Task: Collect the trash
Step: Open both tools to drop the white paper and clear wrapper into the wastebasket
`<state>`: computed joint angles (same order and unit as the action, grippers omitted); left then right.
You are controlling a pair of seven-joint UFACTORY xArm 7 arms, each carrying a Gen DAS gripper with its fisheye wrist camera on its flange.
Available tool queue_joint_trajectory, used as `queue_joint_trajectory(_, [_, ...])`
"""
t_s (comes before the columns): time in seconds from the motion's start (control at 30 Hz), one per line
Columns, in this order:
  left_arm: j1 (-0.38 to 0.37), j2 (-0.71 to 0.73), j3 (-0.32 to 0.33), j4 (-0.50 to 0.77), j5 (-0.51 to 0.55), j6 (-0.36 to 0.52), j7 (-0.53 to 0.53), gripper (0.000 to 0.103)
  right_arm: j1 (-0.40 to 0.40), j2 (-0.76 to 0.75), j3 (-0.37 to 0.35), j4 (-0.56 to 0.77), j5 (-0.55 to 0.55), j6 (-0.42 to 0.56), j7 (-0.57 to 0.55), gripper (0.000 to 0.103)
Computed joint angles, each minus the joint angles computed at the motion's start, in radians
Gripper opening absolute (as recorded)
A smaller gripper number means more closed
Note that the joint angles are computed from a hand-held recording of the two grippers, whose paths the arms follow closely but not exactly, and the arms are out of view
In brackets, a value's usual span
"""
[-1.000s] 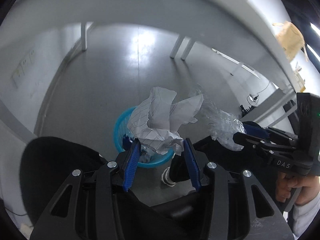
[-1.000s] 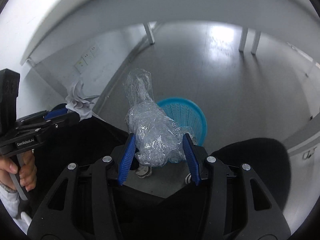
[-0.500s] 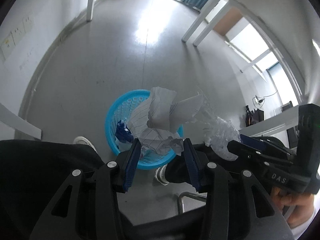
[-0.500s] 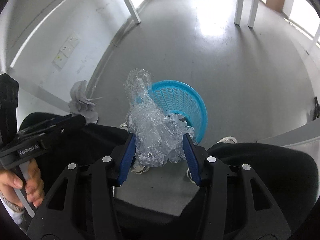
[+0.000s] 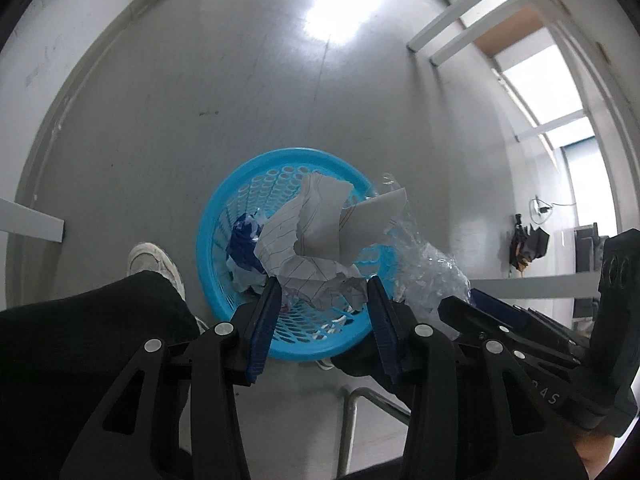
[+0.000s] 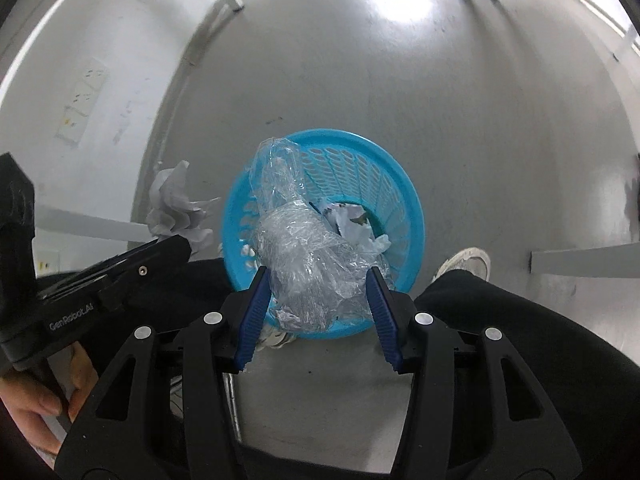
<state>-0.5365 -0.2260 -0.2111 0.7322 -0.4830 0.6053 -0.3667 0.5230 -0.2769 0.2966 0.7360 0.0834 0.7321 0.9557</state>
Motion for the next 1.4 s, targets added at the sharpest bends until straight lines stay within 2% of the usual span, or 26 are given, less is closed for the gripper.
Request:
queue_joint_trajectory(0.1, [0.008, 0.035, 0.006, 0.012, -0.008, 0.002, -0.004, 0.044, -0.016, 0.042, 0.000, 0.018, -0.029, 0.002, 0.019, 0.047])
queue_joint_trajectory(0.27, [0.020, 0.053, 0.003, 0.017, -0.007, 0.004, -0.012, 0.045, -0.019, 0.060, -0.024, -0.007, 0.010, -0.046, 0.004, 0.047])
queue_joint_trajectory(0.37, [0.024, 0.089, 0.003, 0.038, -0.022, -0.022, -0.005, 0.055, -0.023, 0.055, -0.034, -0.031, 0.032, -0.078, -0.006, 0.050])
queue_joint_trajectory(0.43, [0.028, 0.110, 0.004, 0.048, -0.034, -0.035, 0.014, 0.062, -0.030, 0.059, -0.041, -0.046, 0.040, -0.109, -0.008, 0.058])
queue_joint_trajectory(0.5, [0.033, 0.121, -0.003, 0.053, -0.020, -0.049, 0.002, 0.063, -0.035, 0.056, -0.043, -0.062, 0.050, -0.130, -0.001, 0.069])
queue_joint_trajectory(0.57, [0.037, 0.129, -0.004, 0.058, -0.019, -0.049, -0.005, 0.063, -0.038, 0.052, -0.044, -0.067, 0.053, -0.132, 0.002, 0.070])
queue_joint_trajectory(0.63, [0.038, 0.126, -0.003, 0.060, -0.033, -0.042, 0.004, 0.063, -0.037, 0.044, -0.043, -0.067, 0.054, -0.122, 0.000, 0.070])
queue_joint_trajectory(0.8, [0.044, 0.111, -0.011, 0.071, 0.030, -0.025, -0.023, 0.063, -0.040, 0.022, -0.038, -0.057, 0.043, -0.083, 0.007, 0.070])
queue_joint_trajectory(0.9, [0.045, 0.075, -0.012, 0.066, 0.067, 0.024, -0.039, 0.064, -0.041, -0.005, -0.016, -0.041, -0.006, -0.015, 0.023, 0.071])
queue_joint_trajectory(0.97, [0.048, 0.038, -0.021, 0.060, 0.136, 0.083, -0.061, 0.064, -0.029, -0.029, -0.009, -0.035, -0.013, 0.013, 0.017, 0.071])
queue_joint_trajectory(1.03, [0.042, -0.010, -0.018, 0.043, 0.153, 0.104, -0.050, 0.065, -0.017, -0.062, -0.001, -0.033, -0.012, 0.032, 0.013, 0.075])
queue_joint_trajectory(1.17, [0.031, -0.085, -0.009, 0.019, 0.157, 0.124, -0.021, 0.075, 0.006, -0.133, 0.024, -0.038, -0.007, 0.056, 0.041, 0.076])
queue_joint_trajectory(1.23, [0.028, -0.134, -0.022, -0.001, 0.185, 0.141, -0.037, 0.077, 0.013, -0.167, 0.046, -0.027, -0.026, 0.083, 0.057, 0.081])
queue_joint_trajectory(1.33, [0.006, -0.214, -0.014, -0.025, 0.168, 0.174, -0.028, 0.081, 0.025, -0.217, 0.075, -0.005, -0.055, 0.137, 0.072, 0.087])
queue_joint_trajectory(1.4, [0.008, -0.271, -0.029, -0.032, 0.193, 0.193, -0.050, 0.091, 0.035, -0.240, 0.086, 0.005, -0.058, 0.171, 0.075, 0.090])
